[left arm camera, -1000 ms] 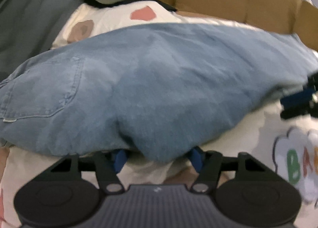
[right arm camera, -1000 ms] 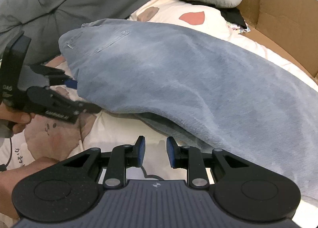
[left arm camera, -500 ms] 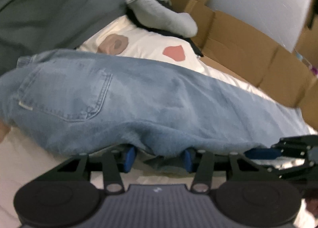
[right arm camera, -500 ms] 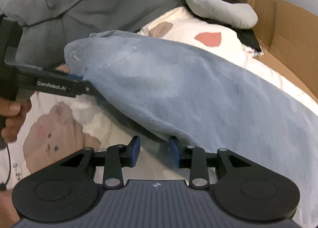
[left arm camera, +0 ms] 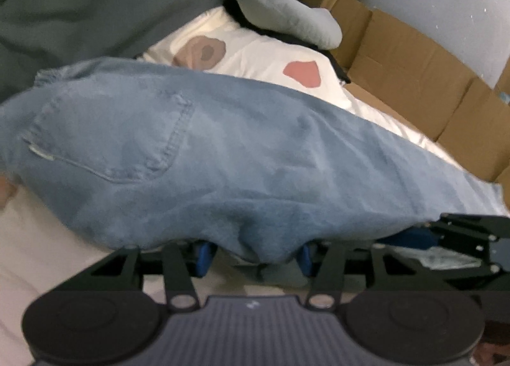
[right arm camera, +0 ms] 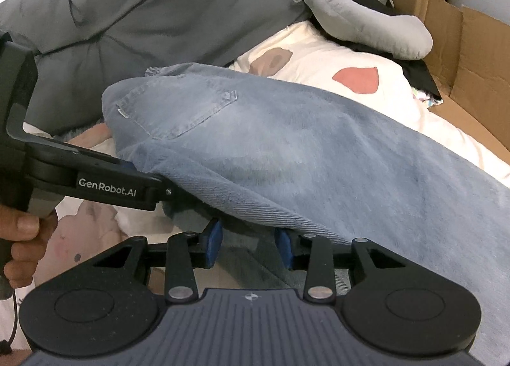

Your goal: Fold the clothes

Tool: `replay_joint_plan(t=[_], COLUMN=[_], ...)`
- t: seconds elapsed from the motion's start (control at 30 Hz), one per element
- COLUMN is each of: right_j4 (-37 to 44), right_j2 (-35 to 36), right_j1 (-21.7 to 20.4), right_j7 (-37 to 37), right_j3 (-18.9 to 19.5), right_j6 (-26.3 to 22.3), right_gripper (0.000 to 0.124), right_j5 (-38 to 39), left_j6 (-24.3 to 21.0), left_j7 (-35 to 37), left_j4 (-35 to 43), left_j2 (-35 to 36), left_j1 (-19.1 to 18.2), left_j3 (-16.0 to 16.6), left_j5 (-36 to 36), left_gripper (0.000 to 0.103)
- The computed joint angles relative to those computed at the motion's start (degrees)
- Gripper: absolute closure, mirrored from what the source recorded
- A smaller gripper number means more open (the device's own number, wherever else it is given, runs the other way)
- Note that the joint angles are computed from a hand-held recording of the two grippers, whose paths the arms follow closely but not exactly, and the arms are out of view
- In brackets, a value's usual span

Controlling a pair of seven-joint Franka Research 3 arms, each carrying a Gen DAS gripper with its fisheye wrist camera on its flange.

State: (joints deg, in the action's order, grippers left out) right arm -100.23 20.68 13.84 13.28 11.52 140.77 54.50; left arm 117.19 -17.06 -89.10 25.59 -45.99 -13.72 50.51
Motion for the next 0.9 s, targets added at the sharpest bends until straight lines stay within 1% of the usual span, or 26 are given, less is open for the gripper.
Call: replay_joint_plan(t=[0.1, 0.2, 0.27, 0.4, 0.47, 0.5, 0.53, 0.57, 0.63, 0.67, 0.7, 0.77, 0.9], right_j4=[-0.06, -0.24, -0.39, -0.48, -0.35, -0.2, -0.13, -0.07, 0.16, 0.34, 0.55, 0.84, 0.72], right_j2=[-0.14, -0.29, -0.35, -0.34, -0.21, -0.09, 0.01, 0.1, 0.33, 0.47, 0.65, 0.92, 0.97], right_j1=[-0.15, -0.16, -0.14, -0.03, 0.05, 0.09, 0.13, 0.16, 0.2, 0.21, 0.26, 0.23, 0.15], right_j7=[-0.68, -1.05, -1.25, -1.23, -1.23, -1.2, -1.2, -1.21, -1.17, -1.13, -0.99, -0.84, -1.19], right_j3=[0.23, 0.23, 0.2, 0.06, 0.05, 0.06, 0.1, 0.15, 0.3, 0.37, 0.4, 0.51, 0.7], right_j6=[0.1, 0.07, 0.14, 0.06, 0.17, 0.28, 0.56, 0.84, 1.46, 1.71, 1.93, 2.05, 2.04], right_gripper=[0.081, 0.081, 0.081, 0.081, 0.081, 0.081, 0.081, 0.081, 0.081, 0.081, 0.081, 0.081, 0.081], right_j5=[0.68, 1.04, 1.2, 0.98, 0.88, 0.82, 0.92, 1.01, 1.33, 1.44, 1.39, 1.34, 1.02], left_j6=[-7.14, -11.19, -11.4, -10.61, -11.36, -11.91, -12.23, -11.89, -10.74, -10.39, -9.9, -7.21, -3.81], left_j7=[2.79, 6.16, 7.9, 7.58, 7.02, 6.82, 6.99, 7.37, 7.87, 8.0, 7.24, 4.52, 3.72], left_j4=[3.32, 5.59, 6.02, 6.28, 7.81, 8.77, 9.82, 10.43, 10.18, 9.97, 9.11, 5.34, 1.53], left_j2=[0.84, 1.78, 2.22, 2.64, 3.64, 4.32, 5.1, 5.73, 5.93, 5.92, 5.34, 2.83, -0.18], left_j1=[-1.81, -3.16, -3.24, -2.82, -2.64, -2.69, -2.71, -2.71, -3.0, -3.19, -3.29, -2.69, -1.26], left_j3=[-0.2, -0.1, -0.04, 0.28, 0.46, 0.54, 0.61, 0.68, 1.03, 1.21, 1.39, 1.37, 0.22], left_j5=[-0.45, 0.64, 0.95, 0.19, -1.18, -1.9, -2.6, -2.98, -2.66, -2.38, -2.16, -1.78, -1.18], left_gripper=[0.048, 0.047, 0.048, 0.05, 0.049, 0.043, 0.041, 0.039, 0.04, 0.042, 0.053, 0.071, 0.08])
